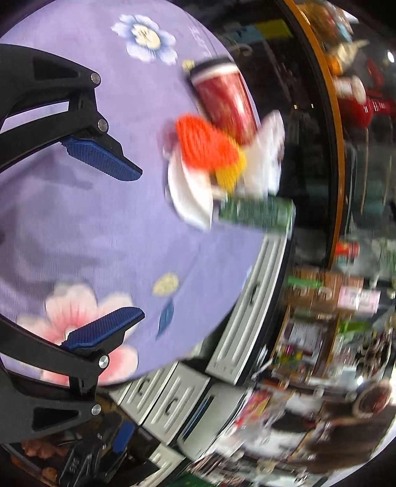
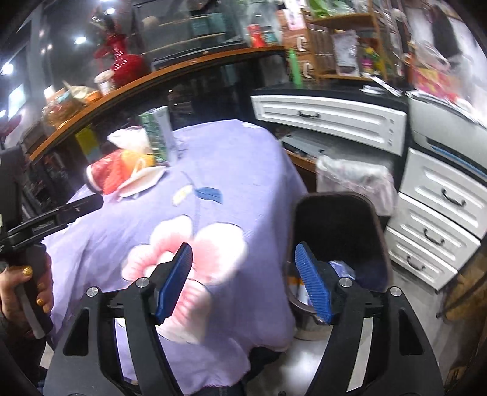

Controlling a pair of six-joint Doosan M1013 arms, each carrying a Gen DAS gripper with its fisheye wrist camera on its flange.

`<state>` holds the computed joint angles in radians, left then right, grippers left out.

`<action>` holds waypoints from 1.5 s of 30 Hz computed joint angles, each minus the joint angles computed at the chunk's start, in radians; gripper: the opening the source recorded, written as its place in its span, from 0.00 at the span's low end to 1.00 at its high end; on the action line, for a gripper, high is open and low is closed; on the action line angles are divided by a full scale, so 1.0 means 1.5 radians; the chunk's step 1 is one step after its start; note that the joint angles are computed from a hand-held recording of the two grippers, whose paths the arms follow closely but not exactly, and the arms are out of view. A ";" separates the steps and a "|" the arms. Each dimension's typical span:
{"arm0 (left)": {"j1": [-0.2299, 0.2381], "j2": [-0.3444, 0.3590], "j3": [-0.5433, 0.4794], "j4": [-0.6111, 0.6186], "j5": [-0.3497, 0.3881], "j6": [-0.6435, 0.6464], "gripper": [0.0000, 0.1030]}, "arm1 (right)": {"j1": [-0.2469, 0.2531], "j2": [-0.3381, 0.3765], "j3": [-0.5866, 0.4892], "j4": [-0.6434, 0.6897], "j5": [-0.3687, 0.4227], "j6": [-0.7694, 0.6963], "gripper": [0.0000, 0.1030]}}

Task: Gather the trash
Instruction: 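Move both open tools back over the table toward the remaining trash, then grasp the orange net with the left tool while the right grasps the white mask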

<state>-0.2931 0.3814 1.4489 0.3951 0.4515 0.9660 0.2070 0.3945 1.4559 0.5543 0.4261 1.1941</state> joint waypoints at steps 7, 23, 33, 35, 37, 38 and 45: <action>0.026 -0.002 -0.004 0.069 0.027 -0.079 0.82 | 0.024 0.018 -0.043 0.015 0.021 -0.045 0.68; 0.062 0.059 -0.106 0.017 0.097 -0.022 0.82 | 0.053 0.043 -0.093 -0.014 0.050 -0.040 0.68; 0.053 0.114 -0.181 0.057 0.179 -0.002 0.55 | 0.055 0.059 -0.114 -0.035 0.070 -0.016 0.68; 0.055 0.117 -0.181 0.051 0.185 0.001 0.42 | 0.057 0.062 -0.120 -0.035 0.074 -0.015 0.68; 0.059 0.109 -0.166 0.044 0.168 -0.008 0.22 | 0.058 0.065 -0.125 -0.031 0.076 -0.020 0.68; 0.061 0.101 -0.154 0.046 0.158 -0.017 0.18 | 0.058 0.067 -0.128 -0.027 0.078 -0.024 0.68; 0.066 0.040 -0.058 0.160 0.072 -0.179 0.15 | 0.063 0.106 -0.188 0.043 0.134 -0.065 0.68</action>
